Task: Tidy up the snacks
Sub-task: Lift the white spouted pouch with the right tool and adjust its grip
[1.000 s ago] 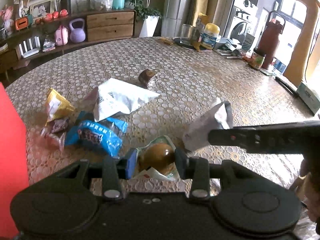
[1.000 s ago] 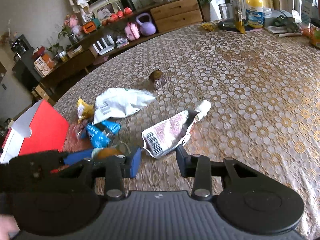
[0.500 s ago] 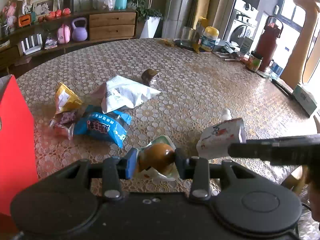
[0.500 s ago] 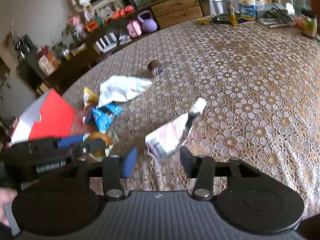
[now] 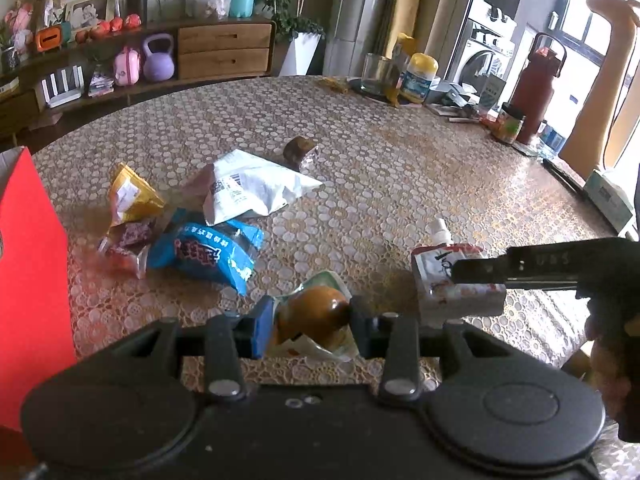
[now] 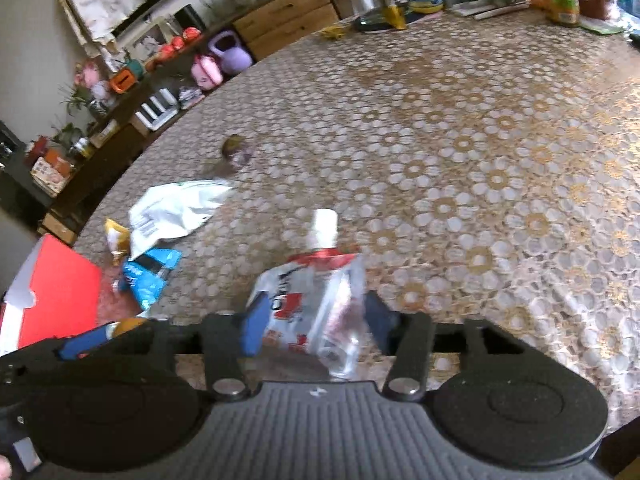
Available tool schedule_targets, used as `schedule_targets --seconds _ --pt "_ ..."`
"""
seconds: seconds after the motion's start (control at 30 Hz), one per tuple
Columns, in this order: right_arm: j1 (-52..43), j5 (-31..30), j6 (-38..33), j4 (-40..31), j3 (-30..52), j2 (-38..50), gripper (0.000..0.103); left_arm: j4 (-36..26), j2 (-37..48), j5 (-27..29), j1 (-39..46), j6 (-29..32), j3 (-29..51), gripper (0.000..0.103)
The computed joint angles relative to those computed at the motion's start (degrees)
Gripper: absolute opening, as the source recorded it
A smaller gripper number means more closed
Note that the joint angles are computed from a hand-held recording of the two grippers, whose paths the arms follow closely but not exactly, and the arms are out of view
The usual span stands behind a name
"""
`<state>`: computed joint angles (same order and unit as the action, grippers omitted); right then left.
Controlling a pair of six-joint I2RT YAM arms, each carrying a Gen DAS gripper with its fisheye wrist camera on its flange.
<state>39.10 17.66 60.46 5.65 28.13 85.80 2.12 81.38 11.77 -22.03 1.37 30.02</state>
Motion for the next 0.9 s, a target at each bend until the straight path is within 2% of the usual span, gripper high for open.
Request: schedule_targets --seconds 0.17,0.47,0.73,0.77,0.8,0.9 --pt "2.66 3.15 -1.0 -2.13 0.38 -1.57 0.033 -0.09 -0.29 0.26 0.17 -0.02 -0.11 0.038" --pt "12.95 13.93 -8.11 -12.16 10.53 2.01 0.024 -4.37 -5.77 2.49 2.08 1.56 -0.55 0.038" --pt "16.37 15.31 -10.38 -17.51 17.27 5.22 0.021 -9.45 -11.63 4.27 5.69 4.01 -0.95 0.038" --pt "16.87 15.65 -10.69 -18.3 17.99 5.46 0.019 -10.29 -12.39 4.71 6.28 4.47 -0.9 0.038" --pt "17.4 16.1 -11.24 -18.48 18.36 5.46 0.001 -11.02 -13.15 5.15 6.87 4.96 -0.92 0.038" --pt "18.82 17.11 -12.39 -20.56 20.48 5.77 0.0 -13.1 -15.46 6.69 8.78 6.5 -1.02 0.038"
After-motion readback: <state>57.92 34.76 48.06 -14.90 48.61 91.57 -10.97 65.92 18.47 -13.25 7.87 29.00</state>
